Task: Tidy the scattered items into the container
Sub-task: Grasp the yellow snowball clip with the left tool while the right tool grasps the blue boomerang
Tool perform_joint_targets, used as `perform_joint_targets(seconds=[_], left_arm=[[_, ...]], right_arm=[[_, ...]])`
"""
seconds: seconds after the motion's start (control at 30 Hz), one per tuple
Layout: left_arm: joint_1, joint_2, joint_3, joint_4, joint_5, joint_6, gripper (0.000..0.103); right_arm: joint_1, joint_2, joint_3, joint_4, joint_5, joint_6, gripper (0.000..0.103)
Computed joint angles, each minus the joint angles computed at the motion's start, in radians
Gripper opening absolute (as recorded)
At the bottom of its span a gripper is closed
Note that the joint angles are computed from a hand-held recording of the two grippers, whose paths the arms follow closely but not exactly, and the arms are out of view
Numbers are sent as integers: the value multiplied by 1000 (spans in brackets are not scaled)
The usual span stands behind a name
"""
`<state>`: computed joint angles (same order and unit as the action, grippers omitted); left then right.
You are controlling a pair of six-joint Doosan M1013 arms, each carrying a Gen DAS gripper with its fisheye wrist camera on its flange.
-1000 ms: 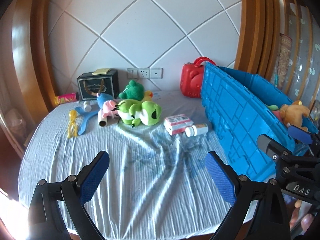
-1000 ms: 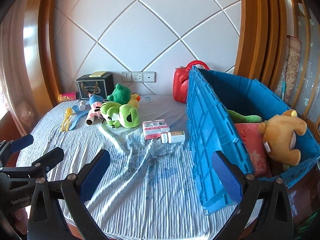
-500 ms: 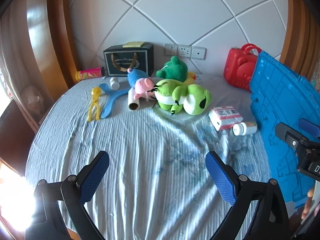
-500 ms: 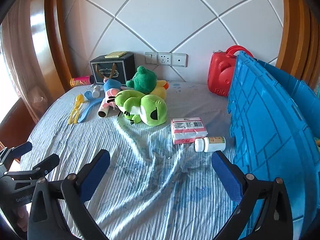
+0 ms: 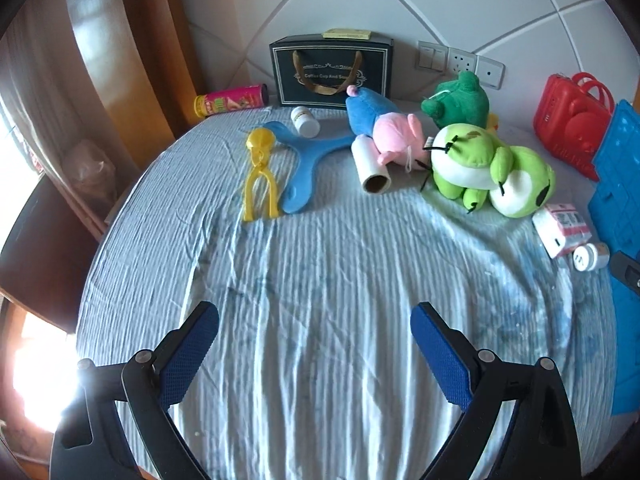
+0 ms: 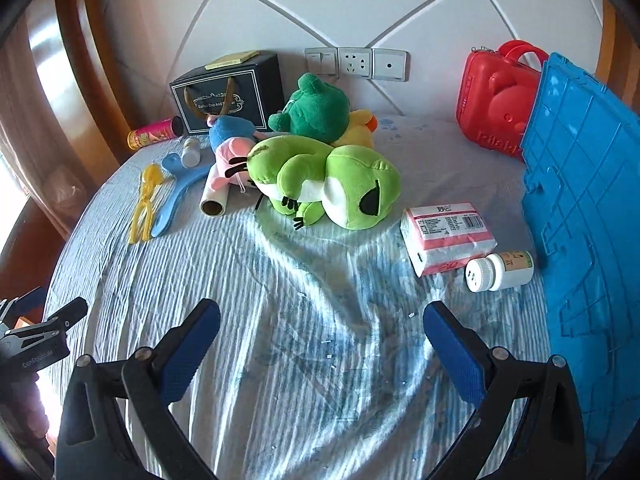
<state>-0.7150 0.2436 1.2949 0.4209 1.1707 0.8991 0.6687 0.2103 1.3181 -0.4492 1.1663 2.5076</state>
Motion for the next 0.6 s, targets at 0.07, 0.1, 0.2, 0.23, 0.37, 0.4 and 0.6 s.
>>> perform_joint_targets(seconds=[0.07, 0.1, 0.2, 0.23, 0.37, 0.4, 0.6], left_arm=[[41, 7, 2, -32, -13, 51, 98], [62, 11, 2, -47, -19, 74, 98], [120, 29, -7, -103, -29, 142, 98], [137, 36, -12, -117, -32, 160, 98], [187, 71, -42, -143, -39, 201, 98], [198, 82, -52, -148, -44, 205, 98], [260, 187, -161, -218, -47, 225, 97]], right_arm=[[5, 41, -40, 2, 30, 27, 103], [9, 61, -60, 5, 41, 39, 103], [14, 122, -120, 39, 56, 46, 103], [16, 144, -146, 52, 63, 34, 103], [18, 232, -257, 85, 76, -16, 103], [16, 255, -288, 93, 78, -34, 103], [1, 383, -465, 126, 105, -119, 103]])
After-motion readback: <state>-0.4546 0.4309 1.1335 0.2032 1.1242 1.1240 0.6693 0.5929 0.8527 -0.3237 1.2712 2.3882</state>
